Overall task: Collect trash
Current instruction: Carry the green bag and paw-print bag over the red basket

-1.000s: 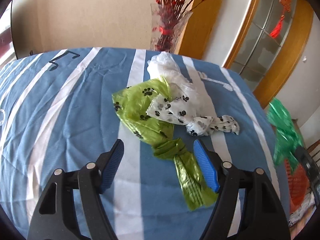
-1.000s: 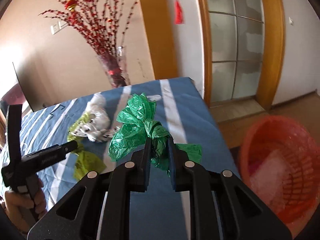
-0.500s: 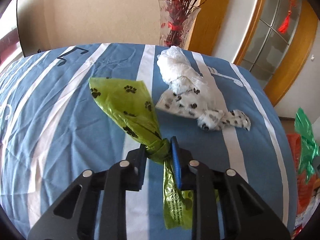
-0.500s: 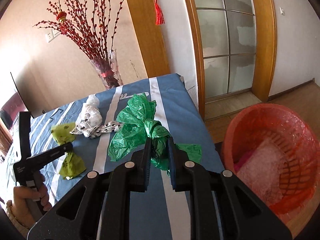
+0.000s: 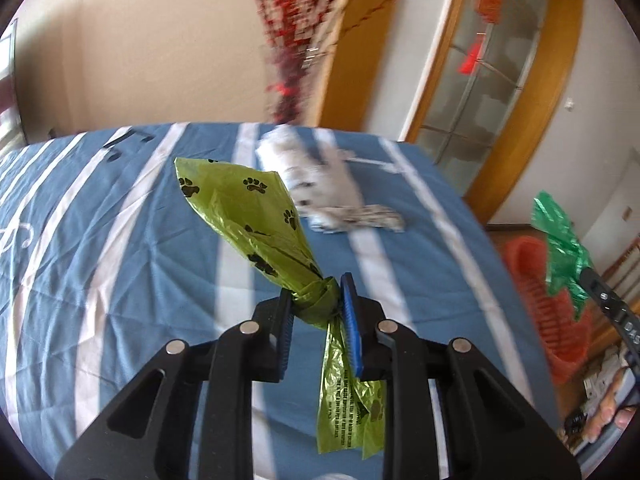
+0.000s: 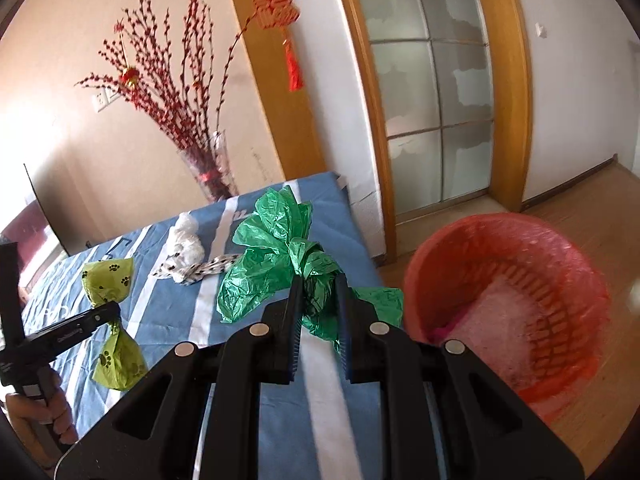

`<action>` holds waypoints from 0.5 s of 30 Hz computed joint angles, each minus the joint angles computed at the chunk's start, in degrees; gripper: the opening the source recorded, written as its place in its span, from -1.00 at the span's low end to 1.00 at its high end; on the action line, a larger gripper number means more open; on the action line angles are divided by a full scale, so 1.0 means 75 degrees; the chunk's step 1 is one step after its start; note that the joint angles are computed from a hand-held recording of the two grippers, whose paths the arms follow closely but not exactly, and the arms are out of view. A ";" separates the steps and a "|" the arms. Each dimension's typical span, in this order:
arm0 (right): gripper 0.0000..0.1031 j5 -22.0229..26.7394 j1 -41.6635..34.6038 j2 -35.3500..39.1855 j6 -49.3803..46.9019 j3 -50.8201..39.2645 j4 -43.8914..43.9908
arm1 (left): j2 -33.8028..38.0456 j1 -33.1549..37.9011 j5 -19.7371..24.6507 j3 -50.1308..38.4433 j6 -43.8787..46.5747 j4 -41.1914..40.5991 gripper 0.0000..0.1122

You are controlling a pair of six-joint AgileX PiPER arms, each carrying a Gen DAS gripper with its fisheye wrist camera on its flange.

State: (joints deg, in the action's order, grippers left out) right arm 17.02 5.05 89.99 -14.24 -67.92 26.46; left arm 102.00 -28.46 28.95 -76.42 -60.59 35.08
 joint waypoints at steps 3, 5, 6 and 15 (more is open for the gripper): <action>-0.68 -0.0254 -0.0152 -0.0318 0.0324 0.0373 -0.0406 | 0.0001 -0.0405 -0.0001 -0.0181 0.0140 -0.0071 -0.58; -0.68 -0.0370 -0.0278 -0.0475 0.0567 0.0571 -0.0683 | 0.0049 -0.0649 0.0014 -0.0345 0.0246 -0.0122 -0.57; -0.68 -0.0431 -0.0350 -0.0551 0.0719 0.0675 -0.0832 | 0.0099 -0.0806 0.0027 -0.0460 0.0293 -0.0108 -0.57; -0.68 -0.0710 -0.1129 -0.0979 0.1210 0.1309 -0.1184 | 0.0906 -0.1803 0.0184 -0.1791 0.1302 -0.0597 -0.57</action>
